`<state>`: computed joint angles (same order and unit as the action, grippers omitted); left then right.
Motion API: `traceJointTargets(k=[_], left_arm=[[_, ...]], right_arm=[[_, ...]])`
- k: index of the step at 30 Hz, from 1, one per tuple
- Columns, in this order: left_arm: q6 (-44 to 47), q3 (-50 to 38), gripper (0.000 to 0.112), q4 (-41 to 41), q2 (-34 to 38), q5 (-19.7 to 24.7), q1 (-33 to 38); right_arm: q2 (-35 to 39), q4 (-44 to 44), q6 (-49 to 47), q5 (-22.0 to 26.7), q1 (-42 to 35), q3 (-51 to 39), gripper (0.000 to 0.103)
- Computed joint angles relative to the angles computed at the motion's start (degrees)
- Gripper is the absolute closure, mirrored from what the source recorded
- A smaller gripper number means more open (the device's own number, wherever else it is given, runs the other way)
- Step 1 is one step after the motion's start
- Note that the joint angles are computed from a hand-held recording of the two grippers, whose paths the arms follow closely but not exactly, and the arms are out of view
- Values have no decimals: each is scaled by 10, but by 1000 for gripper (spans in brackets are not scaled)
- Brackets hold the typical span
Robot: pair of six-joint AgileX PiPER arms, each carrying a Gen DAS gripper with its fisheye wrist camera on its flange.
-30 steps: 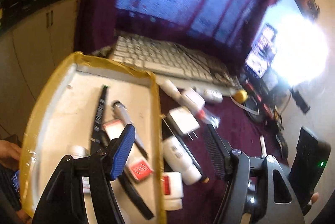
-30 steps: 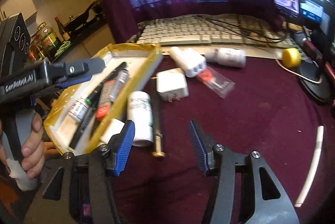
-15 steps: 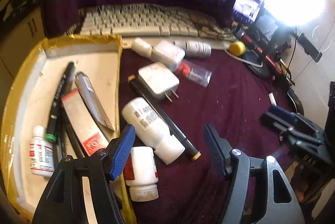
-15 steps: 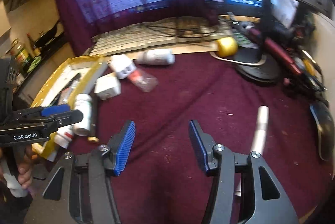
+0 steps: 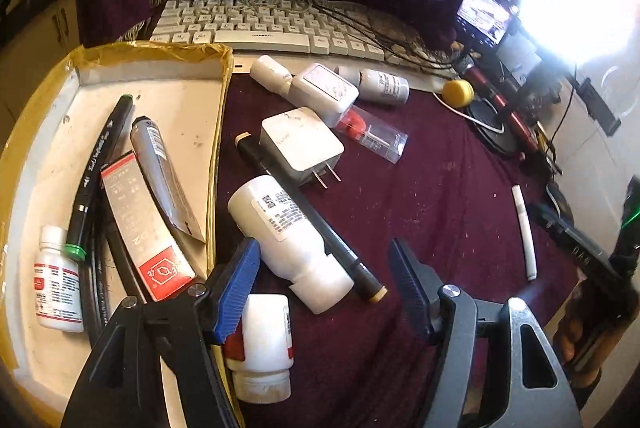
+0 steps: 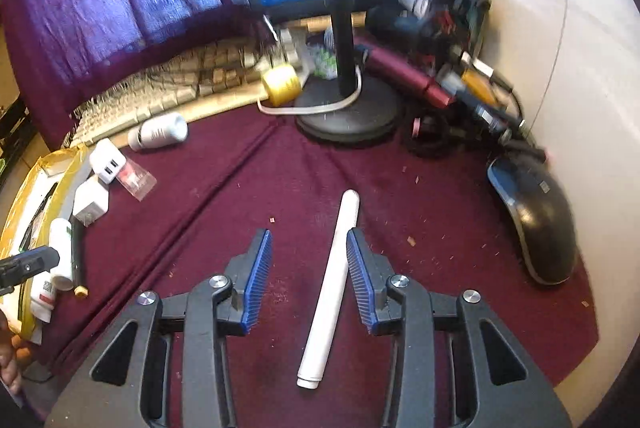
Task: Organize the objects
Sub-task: 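Grasp the white stick-shaped tube on the cloth with the right tool, then grasp the large white bottle with the left tool while the right tool holds the tube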
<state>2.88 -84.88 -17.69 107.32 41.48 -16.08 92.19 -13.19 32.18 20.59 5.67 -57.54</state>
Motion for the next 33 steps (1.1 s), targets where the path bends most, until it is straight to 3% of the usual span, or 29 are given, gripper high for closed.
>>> traceJointTargets(k=[2,5,10,19,23,26,29,33], left_arm=[[-10,-8,51,11,6,1,-4],[-35,-27,53,49,21,5,-17],[-50,-52,54,70,40,4,-25],[-39,-43,57,41,32,-2,-11],[-63,-60,59,71,46,-2,-20],[-68,-68,71,76,57,-5,-20],[-80,-52,75,95,47,-21,-26],[-70,-23,80,94,28,-38,-29]], right_arm=[[10,20,-16,0,-4,-1,66],[20,-71,73,10,14,-2,70],[19,-160,154,32,42,-2,90],[8,-77,81,9,16,8,90],[22,-171,167,33,46,-3,89],[31,-209,202,54,61,-14,90],[39,-274,259,83,86,-21,92],[34,-250,234,66,95,-17,95]])
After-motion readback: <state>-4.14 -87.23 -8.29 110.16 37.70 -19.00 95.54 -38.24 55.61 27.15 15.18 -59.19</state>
